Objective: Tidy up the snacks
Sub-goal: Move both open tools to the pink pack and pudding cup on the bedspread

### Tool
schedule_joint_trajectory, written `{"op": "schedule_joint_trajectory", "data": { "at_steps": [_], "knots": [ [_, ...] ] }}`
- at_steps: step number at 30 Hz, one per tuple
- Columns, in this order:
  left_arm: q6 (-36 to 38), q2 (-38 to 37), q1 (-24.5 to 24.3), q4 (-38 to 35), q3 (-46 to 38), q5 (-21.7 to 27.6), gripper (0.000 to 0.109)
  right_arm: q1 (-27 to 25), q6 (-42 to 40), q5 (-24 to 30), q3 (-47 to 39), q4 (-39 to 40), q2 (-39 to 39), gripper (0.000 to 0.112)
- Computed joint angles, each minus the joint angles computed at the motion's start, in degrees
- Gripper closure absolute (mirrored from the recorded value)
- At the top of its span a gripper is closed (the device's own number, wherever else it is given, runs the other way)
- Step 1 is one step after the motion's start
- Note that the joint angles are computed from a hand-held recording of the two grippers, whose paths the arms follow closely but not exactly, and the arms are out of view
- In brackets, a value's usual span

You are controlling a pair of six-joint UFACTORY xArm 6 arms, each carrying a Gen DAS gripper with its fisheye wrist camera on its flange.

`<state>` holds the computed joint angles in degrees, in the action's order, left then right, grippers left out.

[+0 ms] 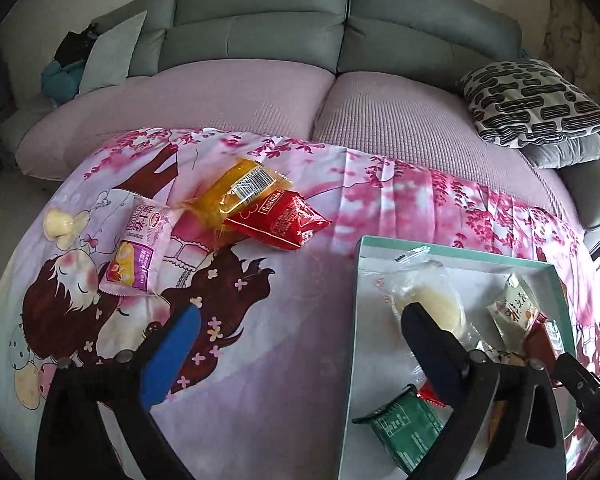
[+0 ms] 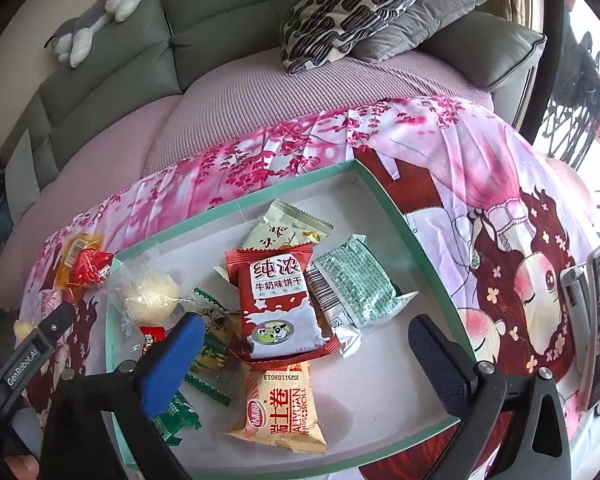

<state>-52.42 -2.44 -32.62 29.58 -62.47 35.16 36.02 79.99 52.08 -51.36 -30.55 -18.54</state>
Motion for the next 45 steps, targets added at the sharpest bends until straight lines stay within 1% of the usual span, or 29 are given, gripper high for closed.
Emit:
{"op": "schedule_joint_trajectory", "data": {
  "at_steps": [4,7,13,18,22,26,28,31,34,36,38,40,42,45],
  "knots": [
    [-1.54,-0.04,0.28,1.27,0.00,0.38,0.006,0.19,-0.73,0.72,-0.56,-0.09,0.59,0.009],
    [-1.89,-0.40,0.72,1.11,0.27,-0.02,0.006,0.43,0.59,0.56,-0.80,-1.46,0.42,0.009],
    [-2.05,-1.10,1.32,1.61,0.33,0.35,0.006,0.86,1.93,-4.23,-2.18,-4.02,1.54,0.009],
    [-4.05,-2.24,3.02,3.23,1.07,1.20,0.006,2.16,1.39,-6.18,-5.79,-5.51,5.45,0.009],
    [-5.97,-3.12,4.69,6.13,1.61,3.18,0.006,3.01,0.37,-7.72,-8.76,-6.04,8.83,0.009],
    [-5.11,-3.73,6.77,7.35,2.25,4.27,0.006,4.38,-1.19,-8.43,-12.44,-7.06,12.52,0.009],
    [-4.34,-4.12,7.95,7.72,2.64,5.58,0.006,4.95,-2.08,-9.14,-14.29,-7.18,14.52,0.009],
    [-3.84,-5.58,10.28,7.23,4.29,5.08,0.006,5.72,-4.23,-10.49,-16.82,-6.13,17.35,0.009],
    [-3.45,-7.48,12.73,6.49,6.11,4.04,0.006,6.80,-5.99,-9.95,-19.49,-5.72,19.90,0.009],
    [-3.16,-8.69,14.28,6.12,7.27,3.07,0.006,7.51,-6.10,-8.57,-21.37,-6.08,21.40,0.009],
    [-0.44,-9.92,16.22,3.52,8.69,1.13,0.006,8.13,-6.21,-7.56,-22.89,-6.43,22.54,0.009],
    [1.79,-10.70,17.68,1.25,9.69,0.26,0.006,8.79,-6.80,-6.47,-24.26,-6.83,23.64,0.009],
    [2.90,-11.27,18.86,0.06,10.47,-0.15,0.006,9.40,-7.44,-5.02,-25.72,-7.01,24.81,0.009],
    [4.35,-12.03,21.02,-1.82,11.61,-1.15,0.006,9.87,-8.81,-4.24,-27.31,-6.41,26.36,0.009]
  ]
}}
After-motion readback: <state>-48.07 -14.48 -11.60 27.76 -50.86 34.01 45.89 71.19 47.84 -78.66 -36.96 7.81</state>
